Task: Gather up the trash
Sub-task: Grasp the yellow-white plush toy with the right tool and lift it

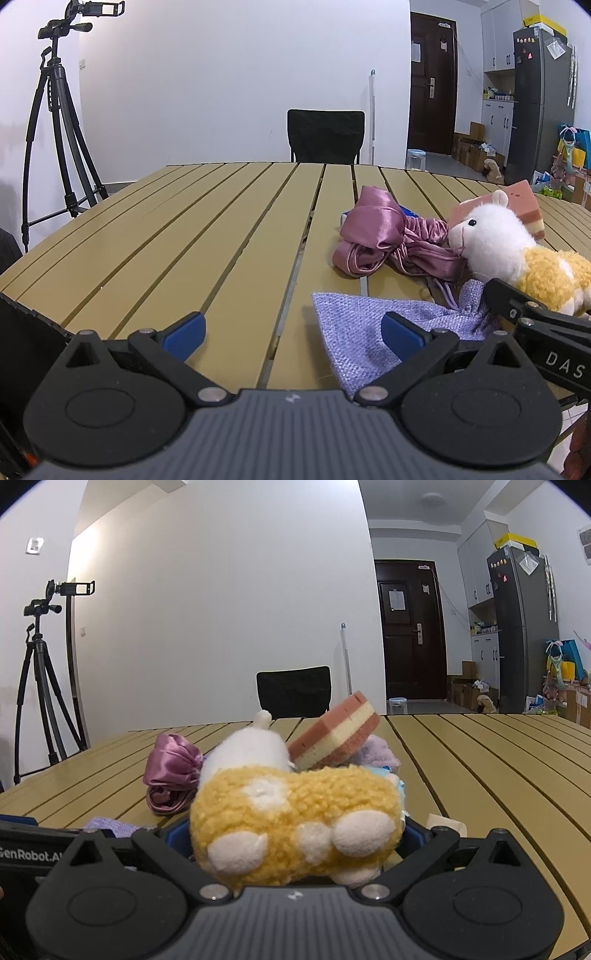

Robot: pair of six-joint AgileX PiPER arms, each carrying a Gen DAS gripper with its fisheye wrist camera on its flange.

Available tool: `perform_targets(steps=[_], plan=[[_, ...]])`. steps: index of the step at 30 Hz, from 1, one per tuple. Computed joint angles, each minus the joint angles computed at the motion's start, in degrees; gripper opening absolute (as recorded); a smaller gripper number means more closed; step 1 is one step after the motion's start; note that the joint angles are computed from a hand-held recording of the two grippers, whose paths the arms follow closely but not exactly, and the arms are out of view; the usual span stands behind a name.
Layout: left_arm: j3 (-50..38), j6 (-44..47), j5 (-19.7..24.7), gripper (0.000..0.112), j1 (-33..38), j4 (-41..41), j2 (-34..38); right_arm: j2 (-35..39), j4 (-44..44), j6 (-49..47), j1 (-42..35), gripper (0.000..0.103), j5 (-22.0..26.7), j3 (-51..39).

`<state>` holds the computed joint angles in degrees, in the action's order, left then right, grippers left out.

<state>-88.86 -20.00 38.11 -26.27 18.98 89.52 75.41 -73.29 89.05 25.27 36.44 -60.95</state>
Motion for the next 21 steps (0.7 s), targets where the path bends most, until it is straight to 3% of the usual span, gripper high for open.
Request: perform_targets(steps=[16,21], plan=[[-1.7,0.9,-0.2,0.103,-1.2,-3.9,-0.1,-8.4,-5.0,4.9,1.1,0.096,1.5,5.8],[-2.4,3.7,-0.8,0.103,-2.0,-8.6,0.4,-12.2,-5.3,4.9,0.8,0.096,2.7,7.7]])
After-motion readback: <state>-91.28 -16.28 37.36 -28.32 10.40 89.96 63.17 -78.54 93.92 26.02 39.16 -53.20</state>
